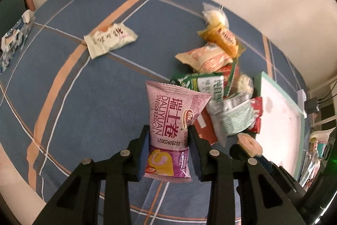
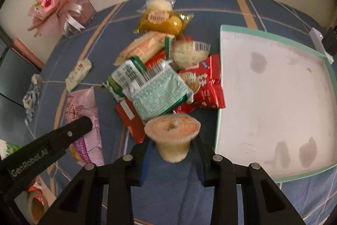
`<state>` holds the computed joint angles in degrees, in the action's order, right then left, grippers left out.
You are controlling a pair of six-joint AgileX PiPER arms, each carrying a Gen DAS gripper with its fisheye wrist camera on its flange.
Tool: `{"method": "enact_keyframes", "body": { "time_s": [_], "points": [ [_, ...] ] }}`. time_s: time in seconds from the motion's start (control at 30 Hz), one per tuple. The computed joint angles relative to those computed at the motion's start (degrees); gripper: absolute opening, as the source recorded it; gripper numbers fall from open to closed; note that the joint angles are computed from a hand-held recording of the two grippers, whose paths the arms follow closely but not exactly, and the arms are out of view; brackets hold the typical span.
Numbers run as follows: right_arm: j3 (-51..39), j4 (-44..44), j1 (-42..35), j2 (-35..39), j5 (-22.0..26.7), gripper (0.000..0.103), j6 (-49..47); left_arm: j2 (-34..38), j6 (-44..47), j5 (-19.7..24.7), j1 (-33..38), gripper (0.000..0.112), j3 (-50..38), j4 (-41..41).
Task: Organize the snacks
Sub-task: 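Grasp the pink swiss-roll bag with the left tool while the right tool grasps the yellow jelly cup, then carry both items into the white tray and open both tools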
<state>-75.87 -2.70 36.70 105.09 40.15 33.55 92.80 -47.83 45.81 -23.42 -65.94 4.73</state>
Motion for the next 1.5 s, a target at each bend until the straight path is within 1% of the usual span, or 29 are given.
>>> {"method": "enact_keyframes", "body": {
  "time_s": [0.1,0.23,0.37,0.5,0.6,0.73,0.83,1.0,1.3,1.5],
  "points": [
    [2.0,0.21,-0.45,-3.45,-0.67,0.037,0.53,-2.69,-1.78,0.18,-0.87,0.036,0.52,2.09],
    [2.57,-0.83,-0.4,-4.2,-1.33,0.037,2.22,-1.45,-4.56,1.12,-2.58,0.036,-1.97,5.11],
    [3.32,-1.41,-1.32,-4.69,-1.32,0.037,3.27,-0.47,-4.45,0.73,-2.73,0.036,-2.65,5.44],
    [4.95,-1.63,-3.33,-6.43,-2.46,0.037,4.88,0.98,-4.31,1.13,-4.48,0.036,-4.89,6.61],
    [6.15,-6.3,-5.35,-8.08,-2.03,0.037,10.04,3.37,-3.13,1.4,-6.2,0.036,-8.05,6.8],
    [7.16,-12.97,-8.26,-8.98,0.25,0.037,16.78,7.96,0.1,2.5,-8.53,0.036,-14.09,5.37],
    [7.48,-14.86,-10.63,-9.06,1.1,0.037,19.4,11.34,2.66,3.33,-10.15,0.036,-19.02,4.0],
    [6.93,-16.17,-14.88,-7.54,0.6,0.037,21.09,18.44,5.39,6.17,-12.33,0.037,-29.97,3.34],
    [5.13,-22.15,-21.13,-3.48,1.56,0.038,25.36,33.76,11.6,11.4,-15.39,0.037,-52.86,3.23],
    [3.44,-25.03,-23.42,-0.95,1.35,0.038,27.02,40.56,13.44,13.16,-15.5,0.037,-62.52,2.35]
  ]
}}
